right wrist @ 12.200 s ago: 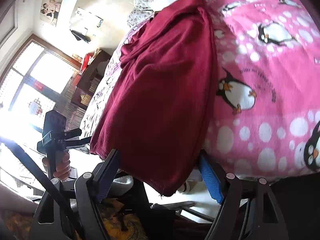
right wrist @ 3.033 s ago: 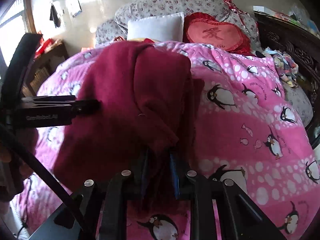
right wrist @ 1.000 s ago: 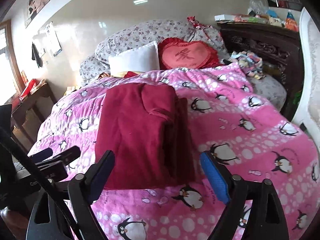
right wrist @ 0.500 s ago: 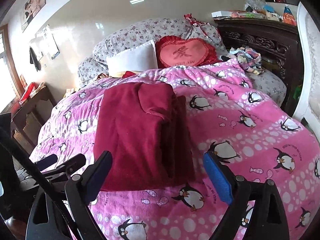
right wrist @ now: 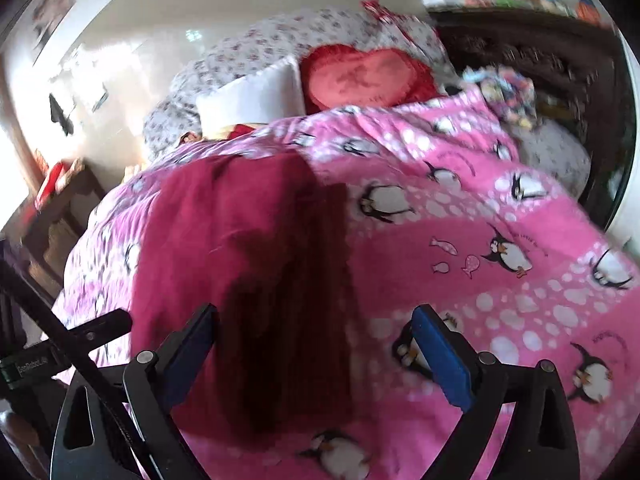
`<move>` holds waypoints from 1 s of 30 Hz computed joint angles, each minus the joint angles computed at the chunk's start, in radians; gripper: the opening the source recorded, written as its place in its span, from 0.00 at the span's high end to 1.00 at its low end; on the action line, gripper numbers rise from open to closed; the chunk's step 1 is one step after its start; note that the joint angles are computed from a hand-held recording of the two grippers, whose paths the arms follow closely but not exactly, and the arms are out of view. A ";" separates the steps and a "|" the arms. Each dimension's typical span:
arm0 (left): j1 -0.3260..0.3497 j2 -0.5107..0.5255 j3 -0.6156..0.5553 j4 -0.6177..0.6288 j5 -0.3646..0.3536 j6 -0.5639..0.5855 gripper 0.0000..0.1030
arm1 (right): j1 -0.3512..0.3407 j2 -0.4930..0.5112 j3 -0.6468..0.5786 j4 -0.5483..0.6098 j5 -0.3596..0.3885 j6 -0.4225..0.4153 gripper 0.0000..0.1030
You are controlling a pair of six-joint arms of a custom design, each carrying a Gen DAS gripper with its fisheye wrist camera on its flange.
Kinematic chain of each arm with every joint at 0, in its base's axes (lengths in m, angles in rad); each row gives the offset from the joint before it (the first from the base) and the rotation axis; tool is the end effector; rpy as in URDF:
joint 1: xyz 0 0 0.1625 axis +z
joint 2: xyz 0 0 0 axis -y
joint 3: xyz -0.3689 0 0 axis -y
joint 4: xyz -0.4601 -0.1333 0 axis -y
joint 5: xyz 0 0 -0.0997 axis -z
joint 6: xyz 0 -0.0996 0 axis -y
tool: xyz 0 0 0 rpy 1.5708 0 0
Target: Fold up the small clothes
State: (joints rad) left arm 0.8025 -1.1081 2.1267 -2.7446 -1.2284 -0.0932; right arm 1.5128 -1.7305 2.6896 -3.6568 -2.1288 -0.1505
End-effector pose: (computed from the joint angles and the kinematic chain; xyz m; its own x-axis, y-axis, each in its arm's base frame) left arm -0.2408 -0.4891 0.0236 -0.7742 0.5485 -0.3159 0.6172 0.7648 -0.1848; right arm 0.0616 -0.3288 0.2038 -0.8136 0.4563 0.3602 -0.0982 0.5028 -0.8588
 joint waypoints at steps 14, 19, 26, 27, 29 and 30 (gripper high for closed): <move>0.065 0.189 -0.160 -0.011 -0.146 0.040 0.00 | -0.356 -0.083 -0.039 0.224 0.628 -0.001 0.08; 0.064 0.167 -0.151 -0.001 -0.213 0.082 0.34 | -0.293 -0.053 -0.039 0.163 0.600 -0.044 0.48; 0.011 0.000 -0.072 0.090 -0.165 0.092 0.50 | -0.112 -0.094 -0.005 0.118 0.467 -0.028 0.52; 0.007 -0.046 -0.051 0.100 -0.167 0.096 0.50 | -0.087 -0.097 -0.002 0.121 0.453 -0.015 0.52; 0.001 -0.117 -0.025 0.137 -0.156 0.097 0.50 | -0.040 -0.082 0.009 0.088 0.447 0.003 0.52; -0.003 -0.160 -0.011 0.170 -0.138 0.099 0.50 | -0.022 -0.071 0.014 0.074 0.450 0.013 0.52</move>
